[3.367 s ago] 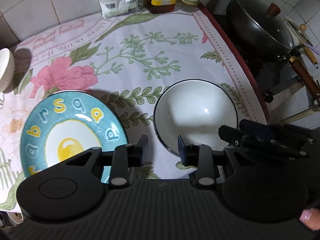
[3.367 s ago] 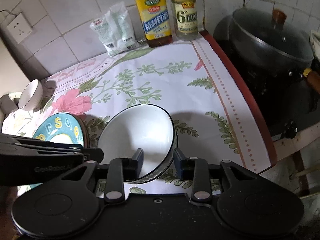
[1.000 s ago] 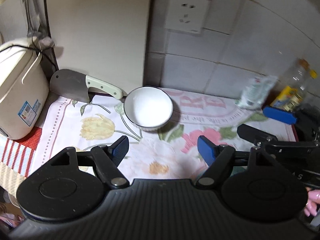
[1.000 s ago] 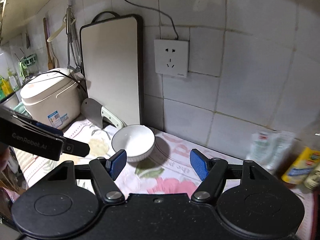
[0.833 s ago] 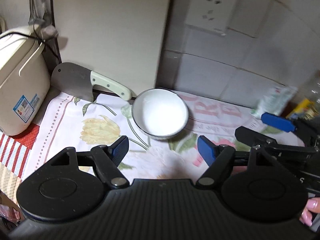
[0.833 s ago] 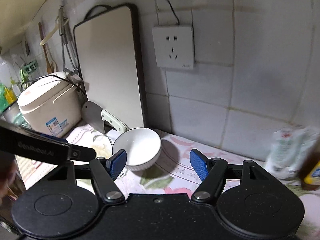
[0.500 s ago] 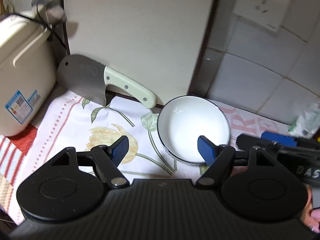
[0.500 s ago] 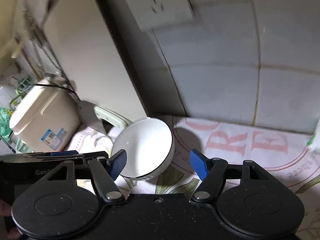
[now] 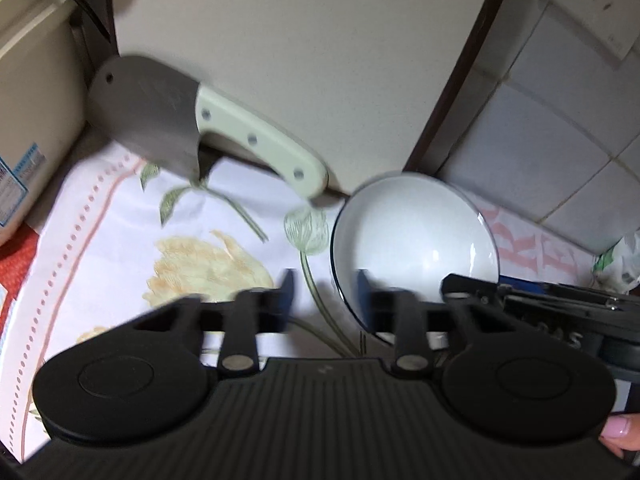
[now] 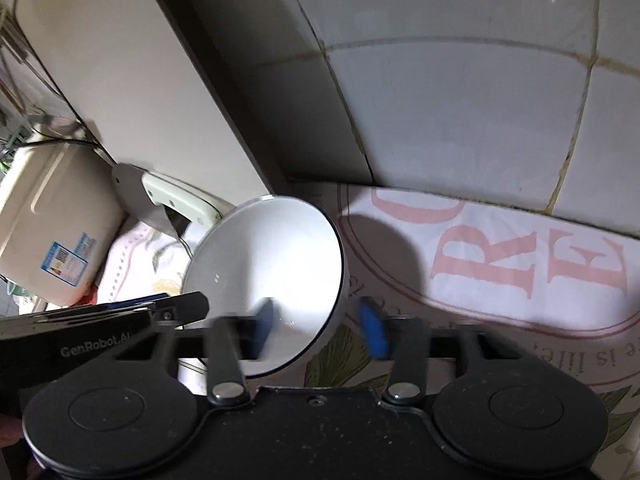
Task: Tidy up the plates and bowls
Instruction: 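Close both tools together on that bowl's rim, then lift the bowl with both tools and carry it over the bowl pair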
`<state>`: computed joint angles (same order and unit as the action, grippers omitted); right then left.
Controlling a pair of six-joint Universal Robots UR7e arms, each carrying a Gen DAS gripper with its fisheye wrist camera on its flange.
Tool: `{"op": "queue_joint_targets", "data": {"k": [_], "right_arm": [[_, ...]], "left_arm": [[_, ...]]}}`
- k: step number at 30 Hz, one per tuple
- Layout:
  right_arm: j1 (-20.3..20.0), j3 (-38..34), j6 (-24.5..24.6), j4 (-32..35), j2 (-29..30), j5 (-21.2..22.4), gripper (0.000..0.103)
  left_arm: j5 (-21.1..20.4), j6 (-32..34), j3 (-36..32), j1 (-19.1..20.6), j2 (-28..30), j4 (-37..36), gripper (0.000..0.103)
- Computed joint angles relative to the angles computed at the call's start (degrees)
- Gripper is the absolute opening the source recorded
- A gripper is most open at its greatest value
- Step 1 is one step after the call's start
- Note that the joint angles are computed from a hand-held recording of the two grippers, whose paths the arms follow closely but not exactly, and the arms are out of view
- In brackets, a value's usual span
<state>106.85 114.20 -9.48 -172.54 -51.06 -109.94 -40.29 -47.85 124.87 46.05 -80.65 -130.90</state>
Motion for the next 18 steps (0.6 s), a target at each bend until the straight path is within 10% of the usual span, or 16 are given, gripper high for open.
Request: {"op": "queue_joint_targets", "data": {"k": [18], "right_arm": [[1.8, -0.5, 11.9, 9.9, -2.7, -3.3, 0.02]], "left_arm": [[-1.4, -5.0, -3.4, -4.7, -0.5, 14.9, 0.009]]}}
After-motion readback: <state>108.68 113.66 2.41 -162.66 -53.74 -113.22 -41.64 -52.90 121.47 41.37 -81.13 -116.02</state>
